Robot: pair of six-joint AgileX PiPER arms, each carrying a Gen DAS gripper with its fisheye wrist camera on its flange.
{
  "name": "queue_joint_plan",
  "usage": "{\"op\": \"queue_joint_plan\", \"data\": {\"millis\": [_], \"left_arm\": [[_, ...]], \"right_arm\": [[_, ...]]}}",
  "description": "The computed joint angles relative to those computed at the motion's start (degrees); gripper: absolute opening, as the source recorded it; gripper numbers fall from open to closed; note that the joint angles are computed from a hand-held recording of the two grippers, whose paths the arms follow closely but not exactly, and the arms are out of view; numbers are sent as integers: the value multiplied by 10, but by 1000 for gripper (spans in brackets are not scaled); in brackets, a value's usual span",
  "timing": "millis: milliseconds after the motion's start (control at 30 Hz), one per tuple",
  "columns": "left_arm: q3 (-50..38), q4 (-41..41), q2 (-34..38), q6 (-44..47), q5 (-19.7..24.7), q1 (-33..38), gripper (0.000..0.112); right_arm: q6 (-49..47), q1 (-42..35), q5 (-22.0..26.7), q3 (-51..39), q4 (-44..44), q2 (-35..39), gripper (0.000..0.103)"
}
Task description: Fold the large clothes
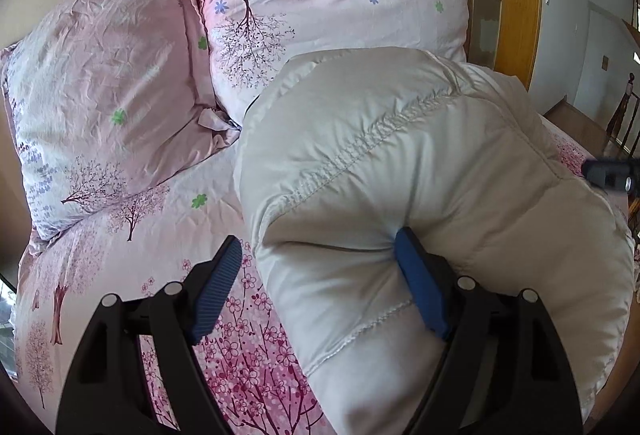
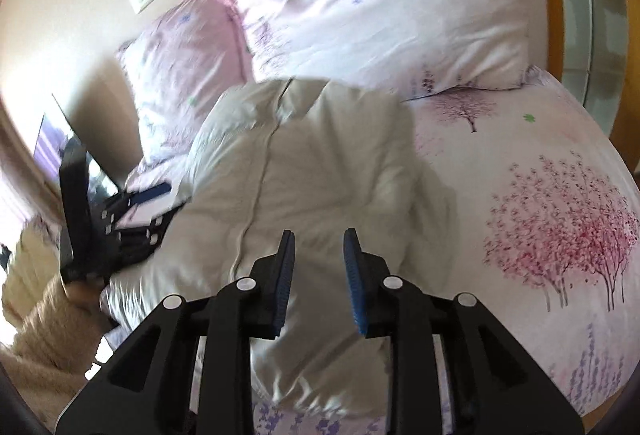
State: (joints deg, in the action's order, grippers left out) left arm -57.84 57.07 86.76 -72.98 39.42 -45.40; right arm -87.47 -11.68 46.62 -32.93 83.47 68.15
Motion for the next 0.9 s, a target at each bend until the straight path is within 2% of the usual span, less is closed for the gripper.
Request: {"op": "queue_joint_plan", "data": {"millis": [33,67,233,467,600,733,800,833,900], "left_arm": [[3,4,-1,-6,-2,0,80],[5,7,-2,-10,-2,-1,80],[9,17,-2,-26,-7,-5,80],[9,30,4,-42,-9,-9,80],[16,45,5,-64,-14,-10,80],[19,55,6,-79,-15,-11,80],[18,59,6,-80,-8,-15,80],[18,62,5,-79,-4,-16,80],[21,55,-2,-74,-14,-9,80]], "right_arm": [[-14,13,-21,11,14,2,27],[-27,14,-22,17,25,12,27],[-55,1,9,21,54,85,27],[-102,59,-64,37,103,85,27],[-121,43,-37,38,112,106,27],[-116,42,-38,39,109,105,27],[-45,31,-31,19,45,92,27],[2,16,-13,2,3,84,27],[28,-25,37,-17,-12,67,27]]}}
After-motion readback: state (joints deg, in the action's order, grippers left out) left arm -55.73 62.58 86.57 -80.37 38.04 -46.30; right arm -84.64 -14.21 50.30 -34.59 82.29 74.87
